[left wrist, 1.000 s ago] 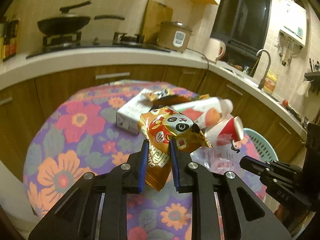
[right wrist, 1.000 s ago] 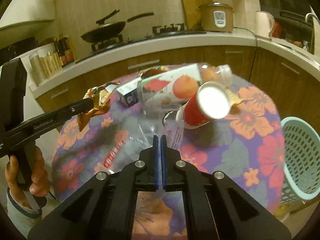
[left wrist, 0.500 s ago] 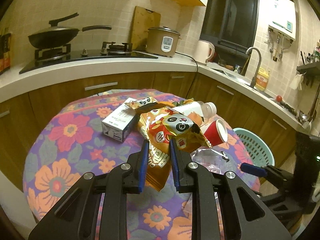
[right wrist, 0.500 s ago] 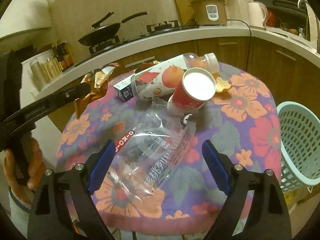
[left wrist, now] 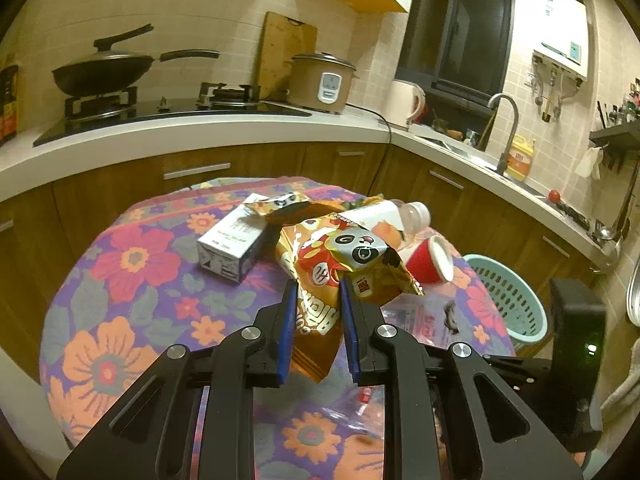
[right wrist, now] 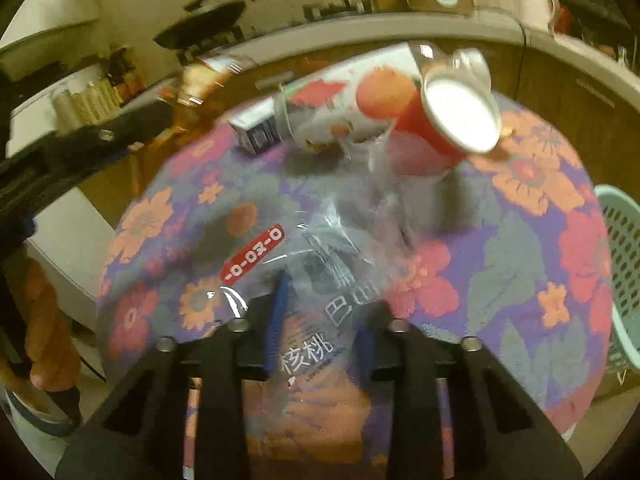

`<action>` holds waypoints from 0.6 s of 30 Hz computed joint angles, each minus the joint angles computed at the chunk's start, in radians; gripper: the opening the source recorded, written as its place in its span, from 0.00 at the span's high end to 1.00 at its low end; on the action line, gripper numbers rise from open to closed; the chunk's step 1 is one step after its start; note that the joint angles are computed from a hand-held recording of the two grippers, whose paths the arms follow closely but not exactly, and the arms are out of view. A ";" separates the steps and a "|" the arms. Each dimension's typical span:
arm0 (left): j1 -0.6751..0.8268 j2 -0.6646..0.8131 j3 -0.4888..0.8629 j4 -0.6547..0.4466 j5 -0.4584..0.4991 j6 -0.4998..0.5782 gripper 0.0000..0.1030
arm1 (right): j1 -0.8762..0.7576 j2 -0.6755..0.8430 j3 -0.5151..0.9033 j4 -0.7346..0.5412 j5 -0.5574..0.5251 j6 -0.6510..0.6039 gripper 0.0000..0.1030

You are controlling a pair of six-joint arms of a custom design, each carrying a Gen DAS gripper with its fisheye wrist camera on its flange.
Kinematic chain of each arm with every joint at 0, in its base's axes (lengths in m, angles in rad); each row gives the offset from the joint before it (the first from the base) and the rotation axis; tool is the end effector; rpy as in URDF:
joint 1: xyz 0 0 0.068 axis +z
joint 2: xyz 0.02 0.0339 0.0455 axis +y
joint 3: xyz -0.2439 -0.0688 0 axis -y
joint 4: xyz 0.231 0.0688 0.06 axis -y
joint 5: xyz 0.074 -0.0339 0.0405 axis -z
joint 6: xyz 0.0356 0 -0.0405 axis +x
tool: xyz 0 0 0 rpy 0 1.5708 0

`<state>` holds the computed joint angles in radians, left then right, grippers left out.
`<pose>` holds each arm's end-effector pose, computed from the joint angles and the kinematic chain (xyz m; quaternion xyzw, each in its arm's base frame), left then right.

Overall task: Collect trash
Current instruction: 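Lift both held bags and carry them over the light-blue basket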

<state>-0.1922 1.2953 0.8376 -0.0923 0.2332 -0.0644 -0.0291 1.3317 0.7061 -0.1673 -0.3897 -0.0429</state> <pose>0.2733 -0.0616 0.2432 0.1121 0.8612 -0.1628 0.4682 0.2600 0.0060 0.1877 -0.0797 0.9073 0.1657 0.3782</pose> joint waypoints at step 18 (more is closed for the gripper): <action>-0.361 0.165 0.306 -0.074 -0.167 0.048 0.81 | -0.626 -0.105 0.093 -0.080 -0.281 -0.145 0.97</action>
<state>-0.5537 1.4599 1.1441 -0.1667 0.0659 -0.0166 -0.6551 1.2268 0.7992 -0.2474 -0.6708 -0.1876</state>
